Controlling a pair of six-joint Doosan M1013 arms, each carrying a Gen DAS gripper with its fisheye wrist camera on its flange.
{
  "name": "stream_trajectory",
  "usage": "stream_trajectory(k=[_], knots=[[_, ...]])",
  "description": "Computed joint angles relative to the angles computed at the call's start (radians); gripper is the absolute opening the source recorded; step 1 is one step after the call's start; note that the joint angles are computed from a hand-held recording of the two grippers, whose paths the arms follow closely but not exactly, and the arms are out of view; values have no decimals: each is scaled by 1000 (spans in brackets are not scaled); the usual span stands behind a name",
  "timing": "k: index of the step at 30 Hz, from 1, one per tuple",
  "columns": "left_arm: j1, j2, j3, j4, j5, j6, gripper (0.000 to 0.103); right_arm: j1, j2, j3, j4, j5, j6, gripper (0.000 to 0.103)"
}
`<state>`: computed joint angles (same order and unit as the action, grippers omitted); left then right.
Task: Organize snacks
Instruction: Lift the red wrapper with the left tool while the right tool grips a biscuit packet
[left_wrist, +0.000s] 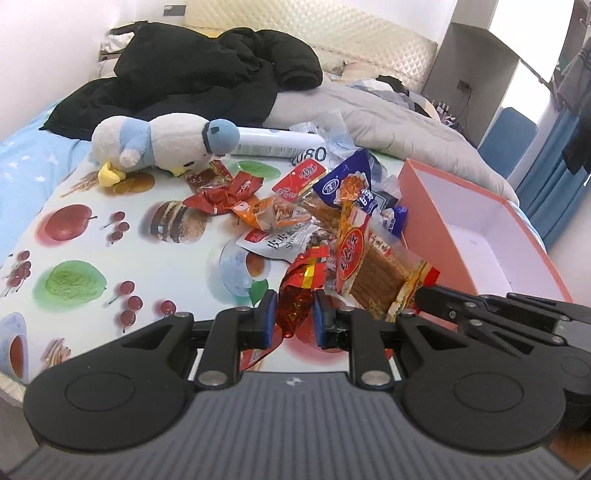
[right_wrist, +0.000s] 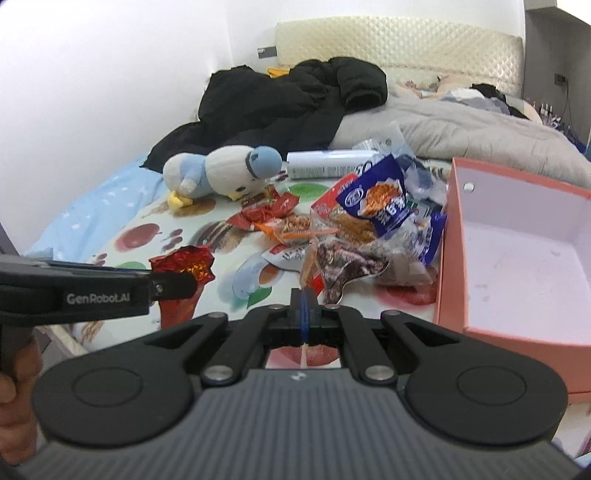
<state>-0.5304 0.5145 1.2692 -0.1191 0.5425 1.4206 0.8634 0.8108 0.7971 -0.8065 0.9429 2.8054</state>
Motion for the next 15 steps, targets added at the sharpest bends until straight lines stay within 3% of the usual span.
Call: stream_trajectory(k=[15], knots=[[-38, -12, -60, 5, 5, 24, 24, 17, -78, 89, -158, 16, 148, 3]])
